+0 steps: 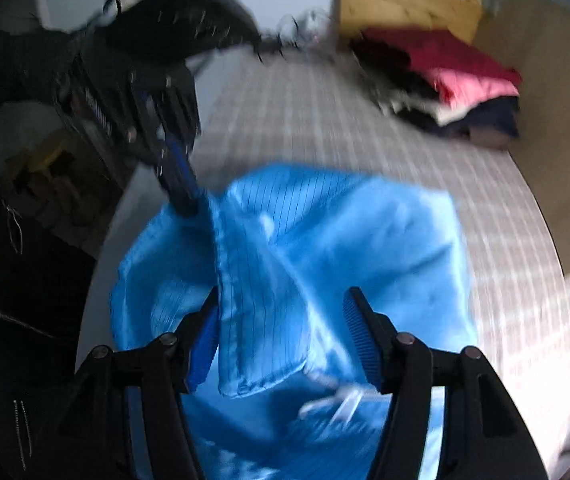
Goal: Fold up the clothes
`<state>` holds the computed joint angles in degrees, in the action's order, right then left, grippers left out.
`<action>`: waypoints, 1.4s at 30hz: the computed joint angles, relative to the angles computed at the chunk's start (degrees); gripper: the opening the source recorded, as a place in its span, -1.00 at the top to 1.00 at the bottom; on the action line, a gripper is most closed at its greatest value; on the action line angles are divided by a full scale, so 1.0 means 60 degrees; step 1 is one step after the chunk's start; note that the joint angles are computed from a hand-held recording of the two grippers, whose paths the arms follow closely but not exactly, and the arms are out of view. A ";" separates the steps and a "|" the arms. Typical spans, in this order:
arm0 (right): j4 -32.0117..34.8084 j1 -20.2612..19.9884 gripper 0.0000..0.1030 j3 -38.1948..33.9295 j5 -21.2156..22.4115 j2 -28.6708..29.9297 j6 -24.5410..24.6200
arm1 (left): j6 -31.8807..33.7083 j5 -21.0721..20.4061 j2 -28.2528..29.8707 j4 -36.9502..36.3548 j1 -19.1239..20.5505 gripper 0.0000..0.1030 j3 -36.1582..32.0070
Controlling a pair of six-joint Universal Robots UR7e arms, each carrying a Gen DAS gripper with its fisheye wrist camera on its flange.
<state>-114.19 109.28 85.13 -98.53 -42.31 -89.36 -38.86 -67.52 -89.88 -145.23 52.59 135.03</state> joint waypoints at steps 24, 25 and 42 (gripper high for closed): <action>0.9181 0.0063 0.77 -0.7150 -0.1315 0.4017 0.5519 | 0.0614 -0.0219 0.1052 0.1104 0.0191 0.99 -0.1183; 0.8471 0.0068 0.77 -0.6965 -0.1617 0.3988 0.5965 | 0.0392 -0.0311 0.1143 0.1210 0.0414 0.99 -0.1204; 0.2051 0.0148 0.53 -0.1730 -0.1337 0.1273 0.4848 | -0.0051 0.0238 0.0570 0.1490 0.0423 0.84 -0.0976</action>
<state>-101.88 110.17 74.75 -106.55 -34.67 -60.27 -39.16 -66.09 -86.46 -136.29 55.13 129.18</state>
